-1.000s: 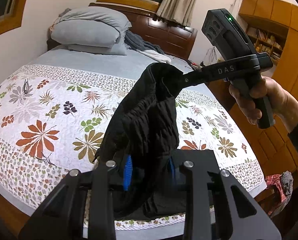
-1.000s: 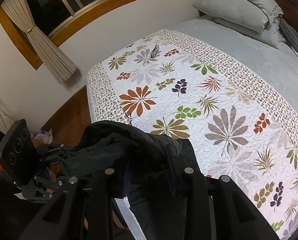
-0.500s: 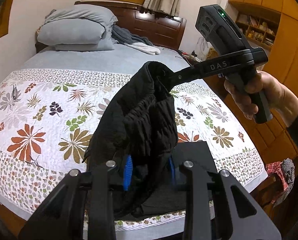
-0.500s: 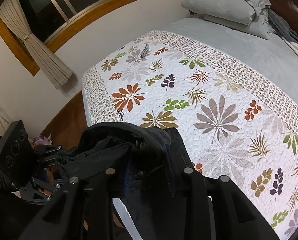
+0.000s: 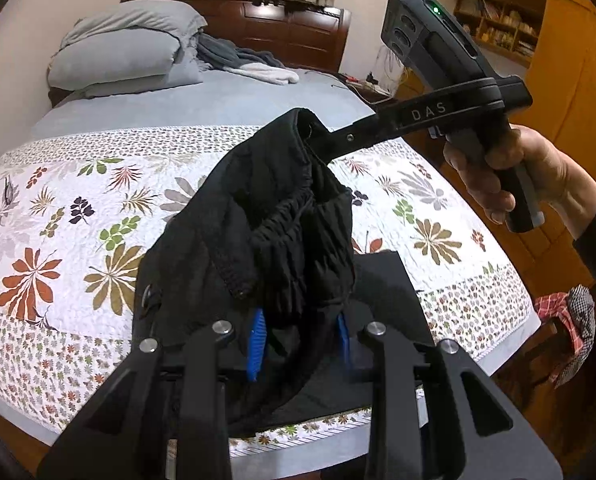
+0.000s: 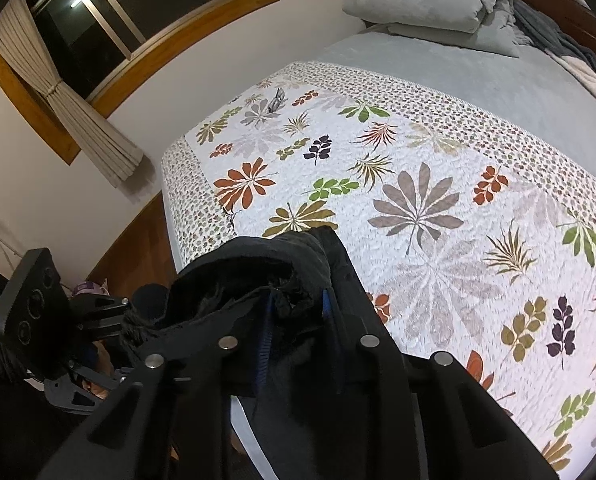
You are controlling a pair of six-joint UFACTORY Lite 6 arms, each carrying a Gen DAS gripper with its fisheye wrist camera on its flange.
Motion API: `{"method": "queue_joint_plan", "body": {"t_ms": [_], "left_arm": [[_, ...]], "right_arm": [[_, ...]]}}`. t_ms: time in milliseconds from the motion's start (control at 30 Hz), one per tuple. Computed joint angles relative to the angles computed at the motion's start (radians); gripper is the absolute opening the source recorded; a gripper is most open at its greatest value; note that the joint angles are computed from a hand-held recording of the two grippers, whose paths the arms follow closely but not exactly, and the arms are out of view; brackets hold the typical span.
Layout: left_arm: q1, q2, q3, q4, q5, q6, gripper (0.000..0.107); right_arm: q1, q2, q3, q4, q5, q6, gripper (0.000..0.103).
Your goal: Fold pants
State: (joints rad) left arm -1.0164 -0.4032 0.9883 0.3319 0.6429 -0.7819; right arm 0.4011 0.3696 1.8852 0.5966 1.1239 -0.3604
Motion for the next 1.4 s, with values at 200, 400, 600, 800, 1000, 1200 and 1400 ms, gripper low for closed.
{"method": "queue_joint_plan", "body": {"t_ms": [200, 400, 600, 800, 1000, 1200, 1400], "left_arm": [[-0.070, 0.061, 0.031, 0.057, 0.005, -0.065, 0.026], [-0.113, 0.114, 0.072, 0.080, 0.013, -0.086, 0.026], [-0.153, 0.182, 0.132, 0.092, 0.020, -0.092, 0.026], [-0.194, 0.262, 0.188, 0.105, 0.019, -0.103, 0.026], [-0.236, 0.353, 0.238, 0.121, 0.011, -0.117, 0.026], [-0.269, 0.457, 0.278, 0.116, -0.006, -0.115, 0.026], [-0.294, 0.561, 0.333, 0.097, -0.027, -0.098, 0.026]], "right_arm": [[-0.059, -0.110, -0.182, 0.068, -0.034, -0.107, 0.022], [-0.107, -0.182, -0.291, 0.106, -0.046, -0.180, 0.021], [-0.161, -0.238, -0.370, 0.133, -0.043, -0.239, 0.020], [-0.219, -0.298, -0.459, 0.153, -0.039, -0.300, 0.020], [-0.294, -0.355, -0.581, 0.186, -0.039, -0.387, 0.020], [-0.384, -0.393, -0.722, 0.226, -0.040, -0.505, 0.020], [-0.481, -0.412, -0.831, 0.258, -0.029, -0.620, 0.020]]}}
